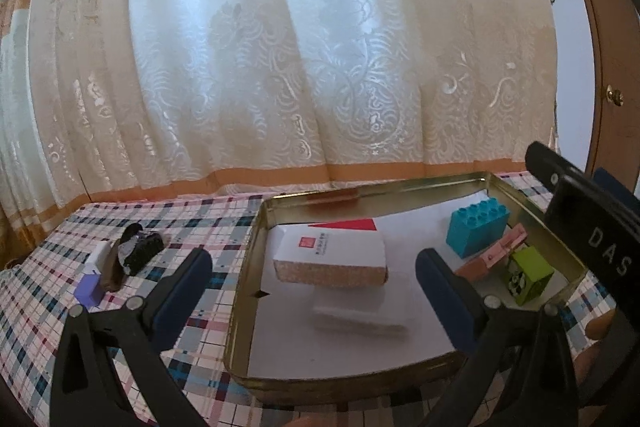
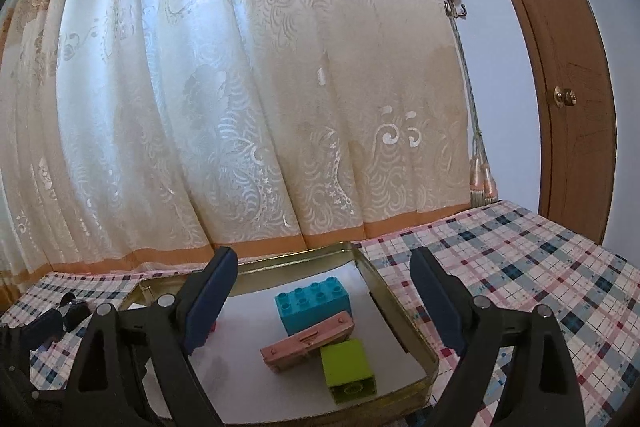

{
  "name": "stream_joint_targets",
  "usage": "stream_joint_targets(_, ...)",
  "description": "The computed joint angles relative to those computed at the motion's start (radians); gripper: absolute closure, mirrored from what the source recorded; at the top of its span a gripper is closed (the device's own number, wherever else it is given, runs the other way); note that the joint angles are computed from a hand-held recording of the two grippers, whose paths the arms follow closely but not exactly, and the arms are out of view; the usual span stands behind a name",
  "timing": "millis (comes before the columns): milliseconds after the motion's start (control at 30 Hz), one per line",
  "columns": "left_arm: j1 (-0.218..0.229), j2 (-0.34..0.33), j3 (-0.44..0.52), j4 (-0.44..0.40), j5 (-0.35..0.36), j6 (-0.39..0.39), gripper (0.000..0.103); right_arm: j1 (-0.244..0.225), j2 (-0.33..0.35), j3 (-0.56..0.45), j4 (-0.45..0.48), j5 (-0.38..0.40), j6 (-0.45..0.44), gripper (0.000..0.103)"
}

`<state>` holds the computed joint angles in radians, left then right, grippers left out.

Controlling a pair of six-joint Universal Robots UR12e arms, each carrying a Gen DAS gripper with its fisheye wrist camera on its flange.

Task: Organize rigid objects
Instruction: 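Move both tools back toward the purple block and black slipper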

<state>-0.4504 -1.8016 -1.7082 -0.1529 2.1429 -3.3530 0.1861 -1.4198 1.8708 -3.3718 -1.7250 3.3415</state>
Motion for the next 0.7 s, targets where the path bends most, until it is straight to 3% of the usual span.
stream_joint_targets(200, 0.011, 0.015, -0.010, -0.045, 0.008, -0.072, 0.000, -0.002, -0.001, 0.003, -0.002, 0.012, 0.010, 0.013)
stream_joint_targets(267, 0.023, 0.025, -0.015, -0.074, -0.022, -0.095, 0.000, -0.004, -0.003, 0.001, 0.019, 0.024, 0.007, 0.013)
stream_joint_targets(433, 0.034, 0.040, -0.029, -0.107, 0.015, -0.166, 0.000, -0.001, -0.003, 0.002, 0.009, 0.023, 0.010, 0.013)
stream_joint_targets(700, 0.046, 0.058, -0.050, -0.120, 0.034, -0.143, 0.000, 0.019, 0.000, 0.002, -0.007, 0.023, -0.021, 0.013)
